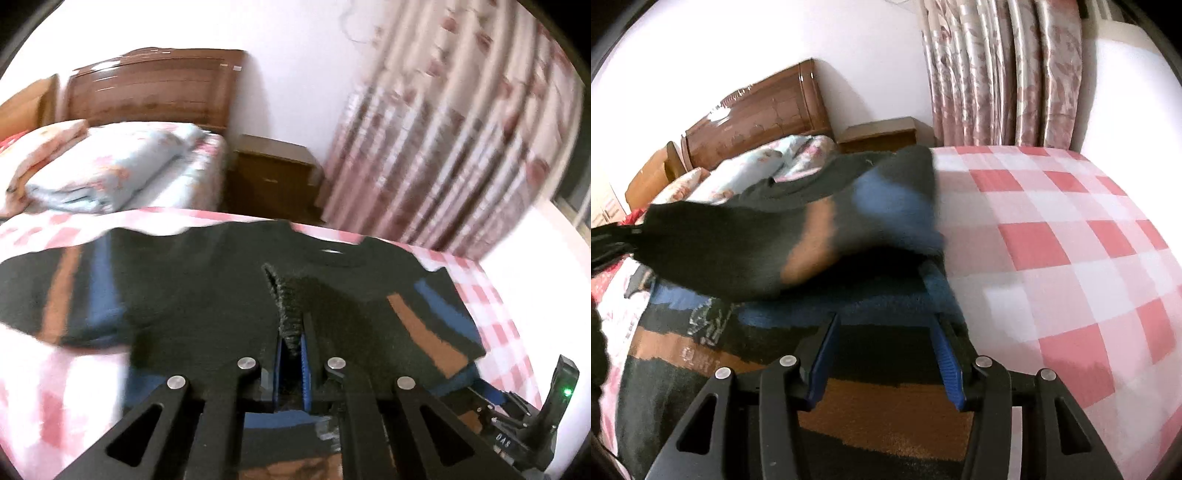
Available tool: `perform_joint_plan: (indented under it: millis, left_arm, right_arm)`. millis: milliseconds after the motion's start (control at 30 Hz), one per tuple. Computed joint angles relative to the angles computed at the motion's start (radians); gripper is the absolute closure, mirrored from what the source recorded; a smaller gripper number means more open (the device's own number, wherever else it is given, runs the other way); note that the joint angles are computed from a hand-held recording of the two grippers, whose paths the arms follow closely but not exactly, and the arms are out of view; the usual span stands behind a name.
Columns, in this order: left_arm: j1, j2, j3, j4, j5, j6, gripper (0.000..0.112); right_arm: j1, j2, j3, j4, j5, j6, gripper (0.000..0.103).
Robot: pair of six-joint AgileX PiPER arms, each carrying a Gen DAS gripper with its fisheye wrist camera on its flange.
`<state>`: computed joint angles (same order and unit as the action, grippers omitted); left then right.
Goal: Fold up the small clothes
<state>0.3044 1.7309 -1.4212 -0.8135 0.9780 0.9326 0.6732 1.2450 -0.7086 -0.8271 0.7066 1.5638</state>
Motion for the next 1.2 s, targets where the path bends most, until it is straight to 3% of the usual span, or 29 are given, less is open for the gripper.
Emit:
perform_joint_plan:
  millis: [267, 467, 533, 600, 667, 700, 800, 900, 1000, 1033, 1067, 1100, 1133, 1200]
  left_arm:
    - [0.117, 0.137, -0.021, 0.076, -0.008, -0.037, 0.107]
    - [0.131, 0.104, 0.055, 0.046, -0.090, -0.007, 0.107]
    - [0.157, 0.077, 0.077, -0.024, -0.043, 0.058, 0.107]
    - [0.151, 0.044, 0.091, -0.063, -0.033, 0.082, 0.104]
    - [0.141, 0.021, 0.096, -0.141, -0.002, 0.127, 0.086]
    - [0.115, 0.011, 0.094, -0.150, -0.007, 0.137, 0.084]
    - [-0.009, 0.020, 0.068, -0.070, -0.078, 0.123, 0.083]
    - [-0.122, 0.085, 0.017, 0.106, -0.159, 0.019, 0.083]
    - [-0.137, 0.116, 0.049, 0.102, -0.235, 0.118, 0.082]
    - [-0.116, 0.129, 0.034, 0.072, -0.201, 0.137, 0.082]
    - [-0.098, 0.147, 0.013, 0.049, -0.165, 0.135, 0.082]
    - [-0.087, 0.157, 0.006, 0.031, -0.153, 0.138, 0.082]
    - [-0.081, 0.166, -0.003, 0.022, -0.144, 0.136, 0.082]
    - [-0.071, 0.184, -0.028, 0.010, -0.120, 0.130, 0.082]
  right_arm:
    - [-0.011, 0.017, -0.019, 0.027, 0.014, -0.048, 0.000]
    - [0.000, 0.032, -0.035, 0.032, 0.032, -0.059, 0.000]
    - [-0.002, 0.029, -0.033, 0.033, 0.026, -0.059, 0.000]
    - [-0.004, 0.027, -0.031, 0.033, 0.023, -0.059, 0.000]
    - [-0.006, 0.024, -0.028, 0.032, 0.019, -0.058, 0.000]
    - [-0.007, 0.022, -0.027, 0.031, 0.017, -0.058, 0.000]
    - [-0.008, 0.009, -0.016, 0.019, 0.010, -0.044, 0.000]
    - [0.004, -0.012, -0.002, -0.007, 0.008, -0.008, 0.000]
    - [0.004, -0.053, 0.029, -0.041, -0.031, 0.026, 0.000]
    - [-0.004, -0.065, 0.032, -0.036, -0.043, 0.022, 0.007]
    - [-0.032, -0.076, 0.026, -0.007, -0.069, -0.016, 0.066]
    - [-0.055, -0.080, 0.019, 0.014, -0.092, -0.051, 0.095]
    - [-0.095, -0.075, -0.005, 0.045, -0.114, -0.110, 0.103]
    - [-0.181, -0.030, -0.096, 0.083, -0.123, -0.244, 0.103]
